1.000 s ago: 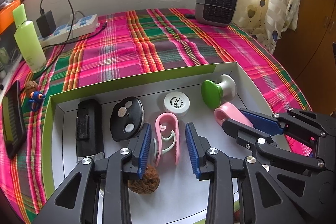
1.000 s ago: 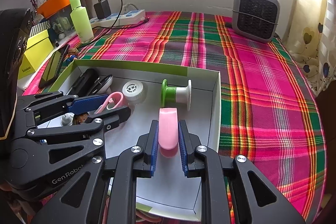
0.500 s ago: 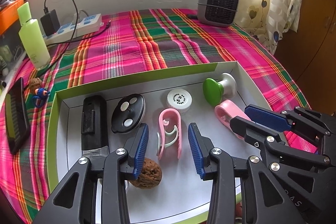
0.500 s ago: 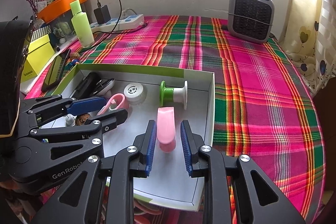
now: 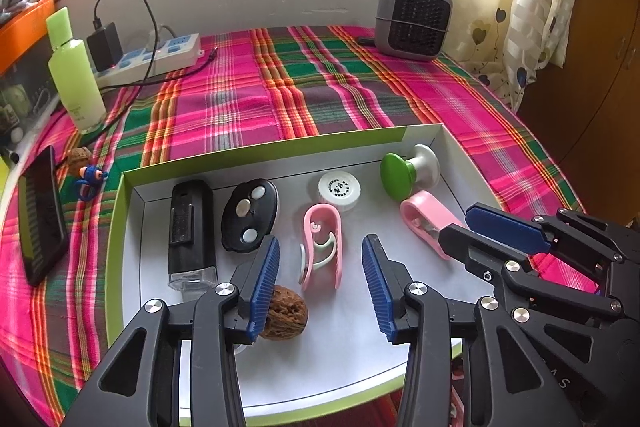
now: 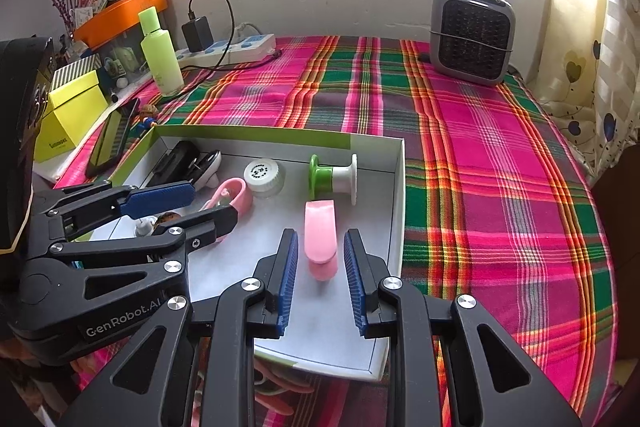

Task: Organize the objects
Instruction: 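Open the left gripper to drop its pink clip while the right releases its clip, then move both grippers back to the pink clips beside the box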

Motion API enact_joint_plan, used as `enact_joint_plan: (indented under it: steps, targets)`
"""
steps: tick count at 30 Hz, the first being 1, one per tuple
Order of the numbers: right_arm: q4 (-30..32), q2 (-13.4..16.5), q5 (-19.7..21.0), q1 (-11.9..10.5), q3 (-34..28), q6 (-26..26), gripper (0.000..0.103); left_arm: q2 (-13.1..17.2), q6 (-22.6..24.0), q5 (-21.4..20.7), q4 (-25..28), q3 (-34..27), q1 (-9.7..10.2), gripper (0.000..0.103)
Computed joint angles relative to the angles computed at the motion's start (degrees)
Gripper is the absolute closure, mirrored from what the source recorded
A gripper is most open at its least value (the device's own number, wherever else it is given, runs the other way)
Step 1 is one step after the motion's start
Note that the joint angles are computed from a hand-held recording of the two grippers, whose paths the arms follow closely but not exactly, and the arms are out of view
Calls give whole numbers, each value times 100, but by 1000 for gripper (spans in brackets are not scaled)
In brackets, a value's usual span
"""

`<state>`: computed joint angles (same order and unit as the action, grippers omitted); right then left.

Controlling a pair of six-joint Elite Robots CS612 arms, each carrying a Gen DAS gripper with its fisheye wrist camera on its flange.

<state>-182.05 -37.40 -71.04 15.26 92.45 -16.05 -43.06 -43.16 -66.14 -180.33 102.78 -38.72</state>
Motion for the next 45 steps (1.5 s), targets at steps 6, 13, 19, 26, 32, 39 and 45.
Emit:
enact_joint_plan:
  steps: [6,13,19,26,32,39,45]
  targets:
    - [-184,-66,70,-27,148,43,69,-78,-7,166,-161,126,-85,61]
    - [-368,-165,137,-52,333,54,69,-181,-103,318,-257,302,-182,61]
    - [-583,-248,185,-53,518,40,68,-253,-179,374,-376,456,-282,60]
    - [-804,-338,254,-76,728,68,68,-343,-321,407,-439,630,-384,59]
    - [-946,-387,254,-98,882,101,69,-388,-438,480,-490,751,-468,58]
    - [-1201,-424,276,-137,1078,105,69,-387,-458,428,-642,856,-561,58]
    - [-1215,-435,236,-192,1194,141,68,-347,-548,178,-850,941,-588,55]
